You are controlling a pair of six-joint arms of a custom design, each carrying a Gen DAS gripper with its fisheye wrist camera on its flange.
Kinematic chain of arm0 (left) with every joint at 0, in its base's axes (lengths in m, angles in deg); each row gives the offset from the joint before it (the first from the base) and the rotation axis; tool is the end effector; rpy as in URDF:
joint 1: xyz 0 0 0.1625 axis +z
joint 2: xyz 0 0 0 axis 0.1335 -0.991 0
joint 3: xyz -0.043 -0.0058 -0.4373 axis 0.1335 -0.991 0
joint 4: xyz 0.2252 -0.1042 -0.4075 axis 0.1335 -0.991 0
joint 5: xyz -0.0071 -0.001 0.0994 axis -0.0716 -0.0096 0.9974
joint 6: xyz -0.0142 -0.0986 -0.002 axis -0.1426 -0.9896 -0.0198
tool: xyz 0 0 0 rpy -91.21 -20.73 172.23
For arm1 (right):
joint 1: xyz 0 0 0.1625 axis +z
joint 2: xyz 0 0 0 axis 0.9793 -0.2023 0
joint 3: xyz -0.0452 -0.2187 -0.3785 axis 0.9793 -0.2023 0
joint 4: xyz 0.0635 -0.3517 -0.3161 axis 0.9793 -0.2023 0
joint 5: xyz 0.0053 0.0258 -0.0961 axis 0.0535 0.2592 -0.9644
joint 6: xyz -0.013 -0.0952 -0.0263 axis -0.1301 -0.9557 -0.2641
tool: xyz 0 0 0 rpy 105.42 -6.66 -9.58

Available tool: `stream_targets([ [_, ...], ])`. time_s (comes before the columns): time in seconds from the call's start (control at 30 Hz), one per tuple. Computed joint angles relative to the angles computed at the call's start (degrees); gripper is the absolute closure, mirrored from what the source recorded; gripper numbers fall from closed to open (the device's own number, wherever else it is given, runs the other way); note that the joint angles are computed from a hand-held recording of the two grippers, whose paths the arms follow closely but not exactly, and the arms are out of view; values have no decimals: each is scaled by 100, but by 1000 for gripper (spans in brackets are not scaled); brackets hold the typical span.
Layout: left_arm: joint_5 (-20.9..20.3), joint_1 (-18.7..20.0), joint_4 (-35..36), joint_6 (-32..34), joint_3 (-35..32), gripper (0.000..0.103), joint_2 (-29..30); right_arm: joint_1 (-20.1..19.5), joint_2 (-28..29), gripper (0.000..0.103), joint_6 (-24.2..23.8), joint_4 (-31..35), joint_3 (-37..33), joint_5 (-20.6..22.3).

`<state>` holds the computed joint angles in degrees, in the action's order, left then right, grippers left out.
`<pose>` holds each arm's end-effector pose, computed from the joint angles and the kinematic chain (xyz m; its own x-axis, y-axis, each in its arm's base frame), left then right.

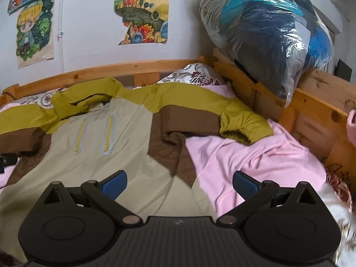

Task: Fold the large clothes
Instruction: 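Move the right tool toward the olive sleeve cuff beside it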

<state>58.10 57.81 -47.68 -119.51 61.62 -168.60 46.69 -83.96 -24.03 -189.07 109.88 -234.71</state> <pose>-0.0206 -0.5445 0.3989 -0.5936 0.0117 -0.8047 0.6793 0.5434 -0.4932 0.4167 -0.5104 -0.0279 -0.7048 0.1405 0.6954 -0.5529 0.5053 -0.6625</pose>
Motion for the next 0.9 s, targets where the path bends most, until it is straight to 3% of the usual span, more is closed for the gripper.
stream_targets([
  [0.2, 280, 128, -121, 198, -488, 1, 704, -324, 83, 0, -428, -150, -402, 91],
  [0.57, 1289, 674, 38, 432, -1058, 1, 1595, -890, 424, 0, -1033, -29, -1307, 50],
  [0.9, 1211, 857, 495, 383, -1407, 1, 1959, -1262, 728, 0, -1163, 10, -1999, -153],
])
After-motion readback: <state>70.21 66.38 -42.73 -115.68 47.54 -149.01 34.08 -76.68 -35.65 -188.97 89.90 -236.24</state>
